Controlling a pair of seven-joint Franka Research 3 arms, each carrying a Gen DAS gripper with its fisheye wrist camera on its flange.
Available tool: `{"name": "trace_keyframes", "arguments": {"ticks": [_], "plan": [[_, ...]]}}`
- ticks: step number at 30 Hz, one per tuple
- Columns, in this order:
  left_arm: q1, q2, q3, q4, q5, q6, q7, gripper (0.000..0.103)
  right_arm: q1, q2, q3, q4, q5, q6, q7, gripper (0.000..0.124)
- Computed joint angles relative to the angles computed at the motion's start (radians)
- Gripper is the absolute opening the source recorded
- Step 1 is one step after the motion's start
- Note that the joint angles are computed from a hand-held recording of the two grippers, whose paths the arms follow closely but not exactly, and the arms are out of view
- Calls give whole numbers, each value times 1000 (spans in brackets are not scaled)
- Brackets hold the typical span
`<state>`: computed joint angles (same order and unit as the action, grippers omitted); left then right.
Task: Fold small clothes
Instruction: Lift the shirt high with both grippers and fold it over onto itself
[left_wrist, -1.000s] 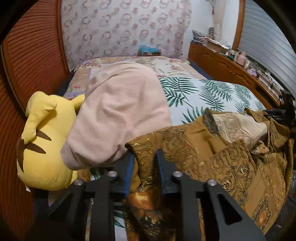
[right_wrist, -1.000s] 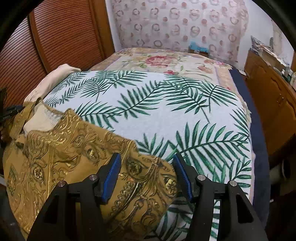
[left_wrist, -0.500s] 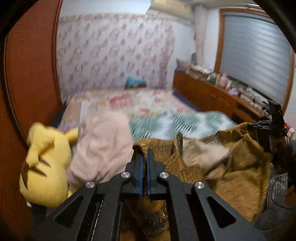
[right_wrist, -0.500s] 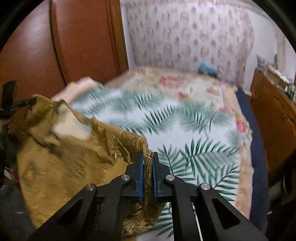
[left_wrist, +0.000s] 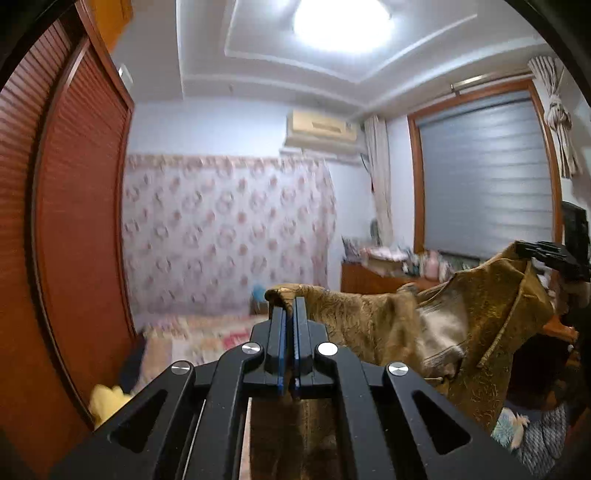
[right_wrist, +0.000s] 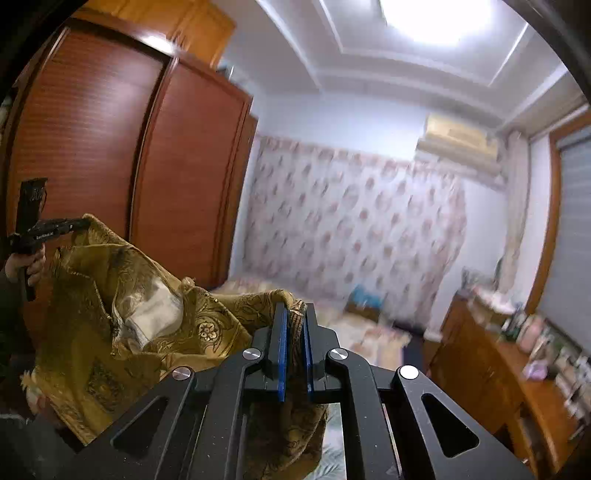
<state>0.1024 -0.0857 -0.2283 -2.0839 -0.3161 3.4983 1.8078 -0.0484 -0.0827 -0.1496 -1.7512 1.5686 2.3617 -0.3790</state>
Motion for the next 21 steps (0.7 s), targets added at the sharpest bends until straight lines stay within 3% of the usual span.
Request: {"name": "trace_keyframes", "arguments": {"ticks": [5, 8, 12, 21], "plan": [[27, 2, -20, 9, -80, 20, 75, 4, 0, -33, -7, -30, -23, 35, 12, 7], [10, 10, 4, 0, -86, 51, 79, 3, 4, -31, -8, -35, -49, 62, 36, 7], [-18, 19, 50, 2, -20, 68, 12, 3, 45, -88, 21, -77, -65, 149, 63, 7], [-23, -68, 54, -66, 58, 130, -60, 3, 102, -193, -24, -124, -87, 140, 67, 6]]}}
